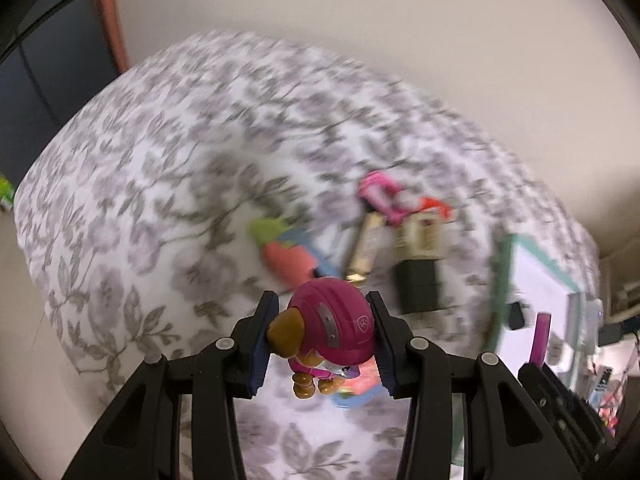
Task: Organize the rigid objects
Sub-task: 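Carry the toy dog and lighter into the tray and open both tools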
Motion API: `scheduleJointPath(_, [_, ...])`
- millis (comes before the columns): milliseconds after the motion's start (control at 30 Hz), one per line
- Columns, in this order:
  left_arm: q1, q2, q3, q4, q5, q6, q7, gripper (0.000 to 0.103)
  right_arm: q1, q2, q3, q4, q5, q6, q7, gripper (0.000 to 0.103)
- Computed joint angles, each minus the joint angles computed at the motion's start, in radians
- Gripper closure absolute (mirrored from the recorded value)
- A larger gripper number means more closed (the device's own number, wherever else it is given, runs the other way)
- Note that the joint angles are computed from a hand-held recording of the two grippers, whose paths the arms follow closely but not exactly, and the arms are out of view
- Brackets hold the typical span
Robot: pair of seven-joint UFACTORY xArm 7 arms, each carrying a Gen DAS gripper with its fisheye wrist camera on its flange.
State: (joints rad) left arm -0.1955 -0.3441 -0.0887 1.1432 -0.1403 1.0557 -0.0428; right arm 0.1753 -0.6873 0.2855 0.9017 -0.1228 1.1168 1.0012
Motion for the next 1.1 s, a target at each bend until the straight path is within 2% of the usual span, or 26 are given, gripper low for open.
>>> scheduleJointPath(300, [-0.123,-0.075,-0.061,-0.016,-0.068,-0.058,0.078,0.057,-0.095,-0.175,-0.019,0.024,-0.069,0.165,0.014,0.082])
scheduleJointPath(467, [-0.186,-0.086,-0.088,-0.030,-0.094,-0.059,0.118,0.057,-0.155,-0.244,-0.026,0.027,-0.098,0.275,-0.008,0.082])
scheduleJointPath(700, [-0.254,-0.095,-0.101,-0.067,-0.144,-0.037,0.178,0.057,-0.209,-0.331,-0.072,-0.021,-0.083,0.373,-0.025,0.082])
scheduleJointPath(933, [-0.285,-0.061,-0.112,-0.083,-0.183,0.002,0.202,0.057,-0.222,-0.379,-0.111,-0.113,-0.029,0.423,-0.037,0.082])
scheduleJointPath(1100, [-0.297,-0.043,-0.145,-0.103,-0.150,-0.001,0.195,0.057,-0.214,-0.393,-0.131,-0.183,0.019,0.410,-0.035,0.082])
